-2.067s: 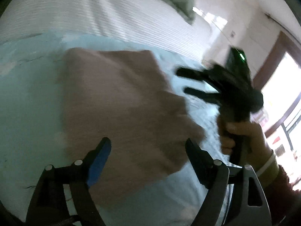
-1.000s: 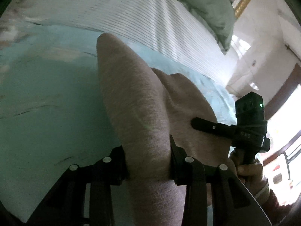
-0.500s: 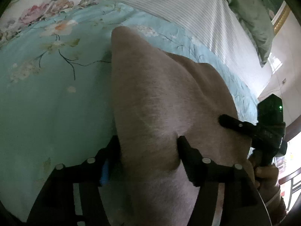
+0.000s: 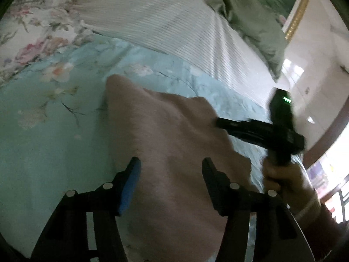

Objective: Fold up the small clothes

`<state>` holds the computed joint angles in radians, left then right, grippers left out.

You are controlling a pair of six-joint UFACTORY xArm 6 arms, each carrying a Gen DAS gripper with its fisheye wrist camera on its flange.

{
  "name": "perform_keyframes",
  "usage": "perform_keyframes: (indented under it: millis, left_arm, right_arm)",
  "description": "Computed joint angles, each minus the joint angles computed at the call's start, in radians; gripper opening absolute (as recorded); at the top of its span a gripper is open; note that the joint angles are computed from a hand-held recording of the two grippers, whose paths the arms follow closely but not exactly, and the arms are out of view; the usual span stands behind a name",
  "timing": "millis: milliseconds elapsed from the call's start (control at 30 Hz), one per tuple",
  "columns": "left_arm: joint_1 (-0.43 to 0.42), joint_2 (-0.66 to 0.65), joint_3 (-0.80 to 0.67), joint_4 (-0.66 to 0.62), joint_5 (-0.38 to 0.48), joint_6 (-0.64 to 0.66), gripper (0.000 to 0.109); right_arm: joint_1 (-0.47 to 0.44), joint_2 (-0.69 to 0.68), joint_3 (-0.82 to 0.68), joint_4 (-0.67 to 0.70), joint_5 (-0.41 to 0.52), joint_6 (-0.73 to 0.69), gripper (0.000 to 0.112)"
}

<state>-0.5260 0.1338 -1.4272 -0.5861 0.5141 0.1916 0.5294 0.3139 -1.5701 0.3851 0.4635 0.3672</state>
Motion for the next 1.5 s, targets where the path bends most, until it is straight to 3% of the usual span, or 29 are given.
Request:
perform_keyframes:
  millis: [67, 167, 367, 433, 533, 567, 633, 700, 967, 1000, 1033, 1067, 1133, 1200, 1300, 1367, 1433, 1500]
  left_arm:
    - [-0.001, 0.002, -0.002, -0.004, 0.025, 0.013, 0.049]
    - [-0.007, -0.009, 0.004, -0.06, 0.041, 0.09, 0.048]
    - [-0.033, 0.049, -0.028, -0.025, 0.085, 0.073, 0.048]
    - [-0.039, 0.064, -0.024, -0.023, 0.082, 0.055, 0.048]
    - [-0.045, 0.057, -0.016, -0.02, 0.074, 0.045, 0.048]
    - [-0.043, 0.052, -0.016, -0.03, 0.081, 0.051, 0.048]
    - [-0.039, 0.041, -0.01, -0.045, 0.087, 0.059, 0.048]
    - [-0.035, 0.029, 0.0, -0.055, 0.086, 0.065, 0.048]
    - [-0.029, -0.024, 0.042, -0.069, 0.069, 0.081, 0.048]
    - [-0.029, -0.026, 0.045, -0.069, 0.065, 0.085, 0.048]
    - [-0.027, -0.024, 0.044, -0.064, 0.067, 0.083, 0.048]
    - [-0.024, -0.02, 0.038, -0.055, 0.075, 0.073, 0.048]
    - [-0.018, -0.019, 0.032, -0.054, 0.086, 0.065, 0.048]
    - [-0.021, -0.026, 0.035, -0.078, 0.076, 0.094, 0.048]
    - [-0.027, -0.001, 0.017, -0.053, 0.088, 0.084, 0.048]
    - [-0.036, 0.018, 0.011, -0.036, 0.087, 0.081, 0.048]
    - [-0.047, 0.033, 0.014, 0.022, 0.077, 0.043, 0.047]
    - [-0.05, 0.025, 0.027, 0.026, 0.071, 0.035, 0.047]
  right_arm:
    - [-0.002, -0.012, 0.012, 0.043, -0.05, -0.049, 0.015]
    - [-0.008, -0.06, 0.049, 0.035, -0.135, -0.053, 0.006]
    - [-0.05, -0.046, 0.087, 0.0, -0.044, 0.026, 0.001]
    - [-0.049, -0.081, 0.149, -0.005, -0.068, 0.079, 0.005]
    - [-0.023, -0.173, 0.256, 0.07, -0.154, 0.041, 0.006]
    - [-0.012, -0.205, 0.289, 0.067, -0.18, 0.038, 0.009]
    - [0.011, -0.262, 0.341, 0.016, -0.206, 0.067, 0.039]
    - [0.029, -0.287, 0.362, -0.018, -0.215, 0.078, 0.048]
    - [0.01, -0.123, 0.159, -0.066, -0.108, 0.04, 0.048]
    - [0.001, -0.072, 0.095, -0.076, -0.055, 0.037, 0.045]
    - [-0.003, -0.045, 0.058, -0.05, -0.025, 0.012, 0.021]
    - [-0.004, -0.029, 0.033, -0.024, -0.015, -0.008, 0.016]
    - [0.002, -0.055, 0.048, 0.005, -0.087, -0.05, 0.014]
    - [-0.002, -0.089, 0.079, -0.067, -0.124, 0.007, 0.014]
    - [-0.027, -0.08, 0.084, -0.143, -0.078, 0.093, 0.014]
    - [-0.038, -0.059, 0.09, -0.092, -0.035, 0.076, 0.014]
    - [-0.036, -0.08, 0.147, -0.021, -0.08, 0.069, 0.019]
    - [-0.028, -0.139, 0.207, -0.071, -0.121, 0.132, 0.019]
